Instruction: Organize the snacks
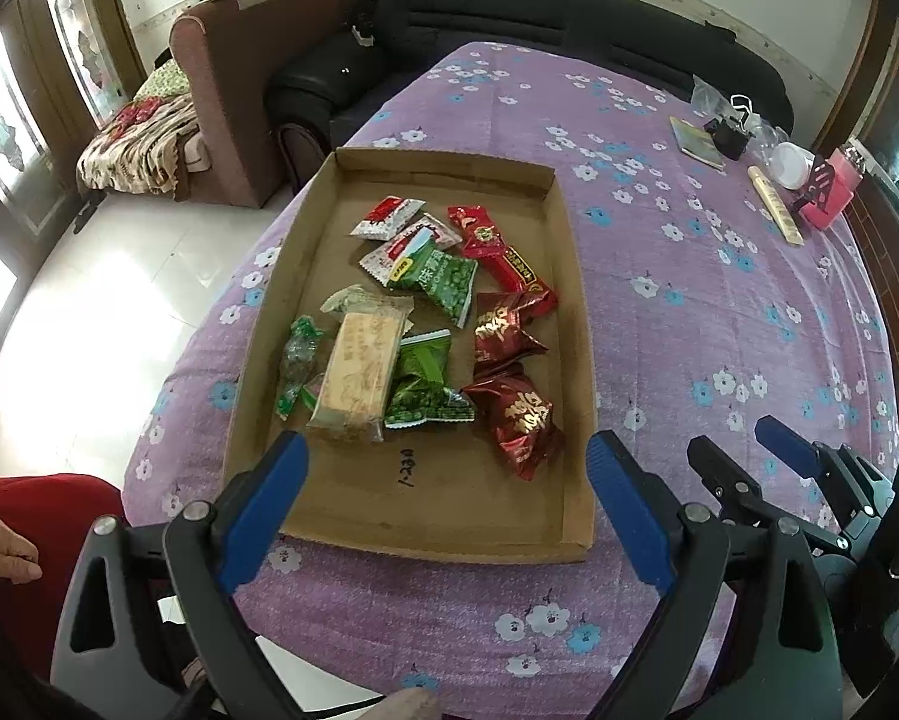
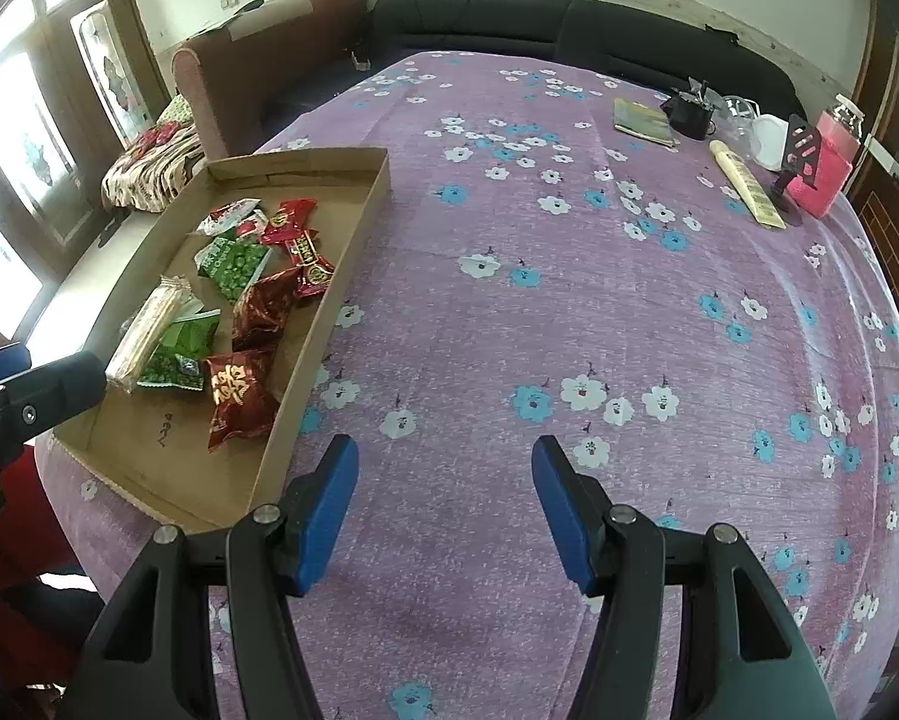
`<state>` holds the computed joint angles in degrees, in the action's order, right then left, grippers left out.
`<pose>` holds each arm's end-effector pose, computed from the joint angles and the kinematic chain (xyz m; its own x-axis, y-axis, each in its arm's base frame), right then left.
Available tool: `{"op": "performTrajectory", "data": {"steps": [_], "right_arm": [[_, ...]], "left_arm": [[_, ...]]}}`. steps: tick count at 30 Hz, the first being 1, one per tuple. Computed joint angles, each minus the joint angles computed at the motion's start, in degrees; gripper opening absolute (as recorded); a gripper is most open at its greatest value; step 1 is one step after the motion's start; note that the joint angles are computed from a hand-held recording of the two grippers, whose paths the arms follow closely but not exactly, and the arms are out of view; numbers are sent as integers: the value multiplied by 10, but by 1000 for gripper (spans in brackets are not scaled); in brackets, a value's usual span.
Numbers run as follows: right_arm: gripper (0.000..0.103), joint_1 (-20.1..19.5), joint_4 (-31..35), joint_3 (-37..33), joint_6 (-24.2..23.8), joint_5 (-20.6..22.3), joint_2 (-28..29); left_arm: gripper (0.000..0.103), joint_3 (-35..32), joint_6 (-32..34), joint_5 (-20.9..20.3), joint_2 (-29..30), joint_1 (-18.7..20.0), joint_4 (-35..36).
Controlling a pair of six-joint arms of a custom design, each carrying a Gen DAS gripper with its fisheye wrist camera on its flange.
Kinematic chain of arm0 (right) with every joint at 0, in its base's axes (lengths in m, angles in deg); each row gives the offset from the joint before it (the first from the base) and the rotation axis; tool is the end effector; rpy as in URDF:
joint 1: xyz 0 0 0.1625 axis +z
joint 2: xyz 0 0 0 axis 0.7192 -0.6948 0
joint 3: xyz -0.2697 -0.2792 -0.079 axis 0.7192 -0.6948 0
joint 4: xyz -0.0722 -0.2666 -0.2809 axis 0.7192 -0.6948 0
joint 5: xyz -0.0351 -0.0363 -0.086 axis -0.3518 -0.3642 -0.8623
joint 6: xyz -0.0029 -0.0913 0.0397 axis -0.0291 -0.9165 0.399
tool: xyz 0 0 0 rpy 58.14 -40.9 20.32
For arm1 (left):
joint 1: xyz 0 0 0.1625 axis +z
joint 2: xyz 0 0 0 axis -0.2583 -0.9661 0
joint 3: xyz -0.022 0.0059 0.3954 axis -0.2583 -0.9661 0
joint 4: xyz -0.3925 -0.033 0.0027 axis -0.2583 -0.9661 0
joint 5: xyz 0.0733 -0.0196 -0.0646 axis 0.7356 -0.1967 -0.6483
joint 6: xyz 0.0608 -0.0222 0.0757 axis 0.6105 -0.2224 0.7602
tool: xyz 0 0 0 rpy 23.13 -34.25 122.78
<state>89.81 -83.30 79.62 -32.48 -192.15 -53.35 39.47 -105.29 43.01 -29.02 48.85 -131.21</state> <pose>0.3870 -0.2971 -0.0003 -0.7439 -0.0263 0.6678 -0.3712 0.8472 -0.3801 -0.1058 -0.3183 0.3575 -0.7194 0.0616 -0.6918 0.3694 0.8774 -0.3060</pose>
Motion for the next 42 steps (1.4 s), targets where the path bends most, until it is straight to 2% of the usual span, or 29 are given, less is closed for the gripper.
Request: {"op": "performTrajectory", "data": {"steps": [12,19,27,31,36,38,42], "right_arm": [[60,16,18,-16,9,-4,11],[60,21,20,-27,-4,4,20],[60,22,18,-34,-13,7,27],[60,20,18,-31,-10,9,25],[60,17,17,-25,-9,10,20],[60,16,9,-20,-13,11,16],[60,12,1,-7,-7,10,7]], "left_arm": [[94,-7,-5,-3,-18,9,13],[94,-12,-11,-16,-25,31,10],[94,-10,-26,-10,-26,26,23],[94,-10,-15,-23,-25,36,2],[94,-9,45,-103,-36,88,-107],[94,-9,41,-104,-32,88,-110],[94,-4,26,-75,-16,62,-83]]}}
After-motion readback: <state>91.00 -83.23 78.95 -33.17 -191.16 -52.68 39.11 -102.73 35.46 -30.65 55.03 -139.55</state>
